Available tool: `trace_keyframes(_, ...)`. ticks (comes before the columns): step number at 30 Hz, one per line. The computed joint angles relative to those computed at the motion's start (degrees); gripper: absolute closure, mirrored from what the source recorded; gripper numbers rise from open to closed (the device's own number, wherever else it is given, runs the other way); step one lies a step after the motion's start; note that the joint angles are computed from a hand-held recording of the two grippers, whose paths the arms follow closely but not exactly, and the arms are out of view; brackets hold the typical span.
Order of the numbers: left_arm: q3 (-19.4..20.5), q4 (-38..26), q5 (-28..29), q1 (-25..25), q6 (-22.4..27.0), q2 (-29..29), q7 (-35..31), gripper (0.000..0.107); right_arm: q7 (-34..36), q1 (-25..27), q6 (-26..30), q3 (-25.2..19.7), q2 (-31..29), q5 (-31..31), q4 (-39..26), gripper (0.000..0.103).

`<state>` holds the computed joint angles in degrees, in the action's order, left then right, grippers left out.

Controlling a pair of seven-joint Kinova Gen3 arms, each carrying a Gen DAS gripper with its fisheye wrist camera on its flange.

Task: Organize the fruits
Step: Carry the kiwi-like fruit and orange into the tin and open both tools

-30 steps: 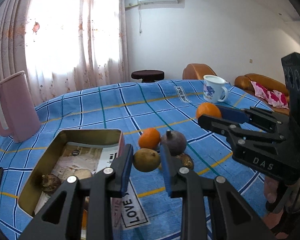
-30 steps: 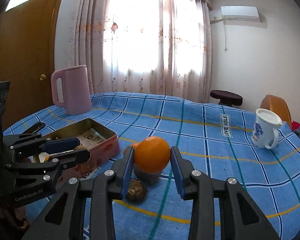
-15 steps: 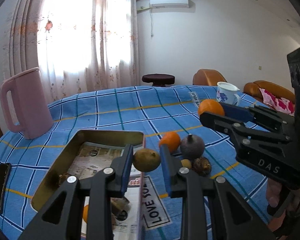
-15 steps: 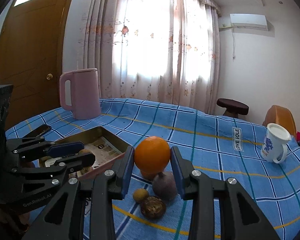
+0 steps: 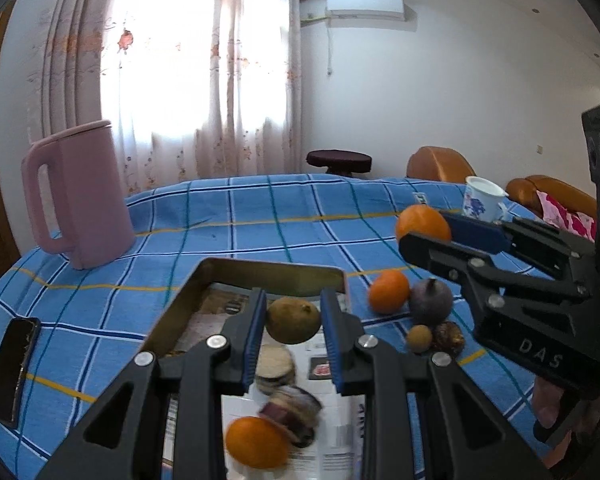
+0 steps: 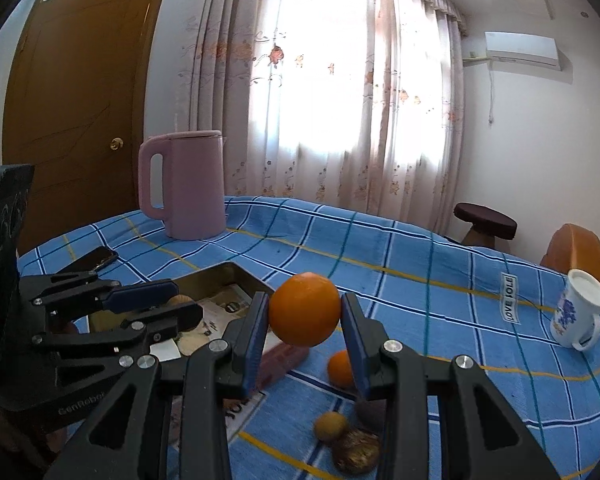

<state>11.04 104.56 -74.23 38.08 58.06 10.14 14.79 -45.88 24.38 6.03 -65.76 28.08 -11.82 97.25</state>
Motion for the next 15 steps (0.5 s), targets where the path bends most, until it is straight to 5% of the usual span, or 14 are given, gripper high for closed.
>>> trace_keyframes(6, -0.67, 2.75, 1.07, -3.10, -3.21, -2.88, 1.34, 0.079, 0.10, -6.76, 3.69, 5.79, -0.16, -1.81, -3.29, 0.065)
trace_keyframes(15, -1.35, 3.33, 6.36, -9.36, -8.98, -4.27, -3.62, 0.079, -0.98, -23.06, 11.25, 22.45, -0.49, -4.53, -9.57, 0.065)
